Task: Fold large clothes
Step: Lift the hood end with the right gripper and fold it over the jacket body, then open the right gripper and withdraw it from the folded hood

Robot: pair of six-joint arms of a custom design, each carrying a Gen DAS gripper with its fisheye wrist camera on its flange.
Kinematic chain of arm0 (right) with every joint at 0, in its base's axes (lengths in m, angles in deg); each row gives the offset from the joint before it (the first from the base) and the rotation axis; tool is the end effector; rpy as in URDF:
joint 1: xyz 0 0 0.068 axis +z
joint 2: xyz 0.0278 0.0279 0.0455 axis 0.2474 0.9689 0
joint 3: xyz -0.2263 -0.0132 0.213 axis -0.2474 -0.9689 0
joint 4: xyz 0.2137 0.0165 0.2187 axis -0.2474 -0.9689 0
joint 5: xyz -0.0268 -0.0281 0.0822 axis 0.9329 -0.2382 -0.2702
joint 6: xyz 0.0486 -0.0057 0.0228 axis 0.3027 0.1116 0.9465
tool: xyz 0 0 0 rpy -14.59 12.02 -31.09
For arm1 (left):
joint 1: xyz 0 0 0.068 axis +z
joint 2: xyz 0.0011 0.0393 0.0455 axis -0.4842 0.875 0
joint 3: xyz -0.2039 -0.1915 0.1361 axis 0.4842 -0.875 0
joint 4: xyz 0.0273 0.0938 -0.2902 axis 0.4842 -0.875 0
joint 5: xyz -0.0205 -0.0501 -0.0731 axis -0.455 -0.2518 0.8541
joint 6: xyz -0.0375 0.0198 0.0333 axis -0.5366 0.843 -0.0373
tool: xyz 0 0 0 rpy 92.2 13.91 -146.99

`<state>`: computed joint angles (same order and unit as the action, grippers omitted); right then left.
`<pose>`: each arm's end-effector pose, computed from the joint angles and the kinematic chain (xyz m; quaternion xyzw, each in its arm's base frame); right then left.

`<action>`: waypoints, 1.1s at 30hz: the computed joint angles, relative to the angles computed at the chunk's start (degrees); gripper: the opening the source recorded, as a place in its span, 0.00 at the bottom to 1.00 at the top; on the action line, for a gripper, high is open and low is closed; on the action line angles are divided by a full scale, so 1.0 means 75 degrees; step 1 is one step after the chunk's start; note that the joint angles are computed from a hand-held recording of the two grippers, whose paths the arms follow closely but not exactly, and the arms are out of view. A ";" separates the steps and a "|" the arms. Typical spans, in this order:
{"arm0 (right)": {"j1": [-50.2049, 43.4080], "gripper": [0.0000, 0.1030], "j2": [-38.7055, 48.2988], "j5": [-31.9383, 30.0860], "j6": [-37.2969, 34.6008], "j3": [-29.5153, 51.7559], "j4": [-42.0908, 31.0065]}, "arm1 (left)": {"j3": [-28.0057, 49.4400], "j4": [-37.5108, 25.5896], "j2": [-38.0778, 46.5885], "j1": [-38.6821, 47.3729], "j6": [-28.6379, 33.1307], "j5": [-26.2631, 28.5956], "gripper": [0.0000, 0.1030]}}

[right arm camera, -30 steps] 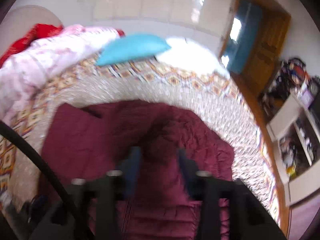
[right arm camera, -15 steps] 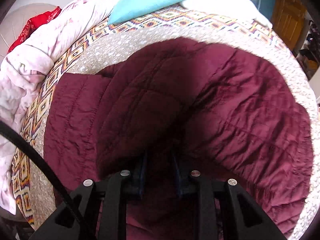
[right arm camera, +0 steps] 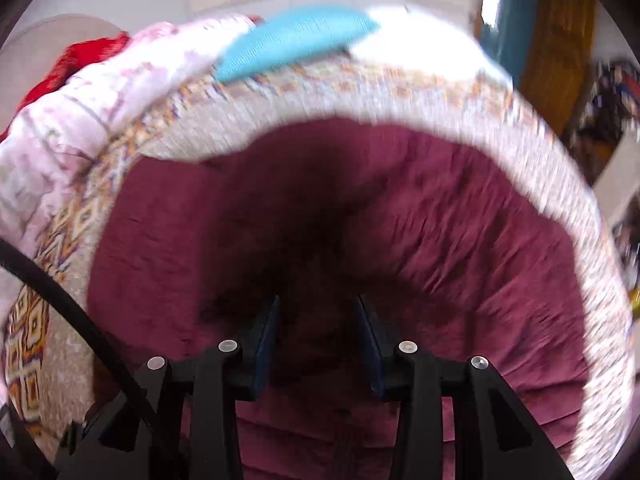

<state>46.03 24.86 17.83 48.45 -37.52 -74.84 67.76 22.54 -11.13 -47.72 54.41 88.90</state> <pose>0.2161 0.1283 0.2218 0.0154 0.9702 0.0705 0.2314 0.0943 -0.0340 0.1263 0.0138 0.9308 -0.1389 0.3378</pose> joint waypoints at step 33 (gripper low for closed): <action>0.2329 0.58 -0.2474 0.2177 0.1731 -0.1798 -0.1561 | -0.0016 -0.0077 -0.0168 0.0264 0.0064 0.0274 0.90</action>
<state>63.50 6.31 34.16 61.43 -51.01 -86.55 67.65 21.96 -12.39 -45.74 54.89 90.96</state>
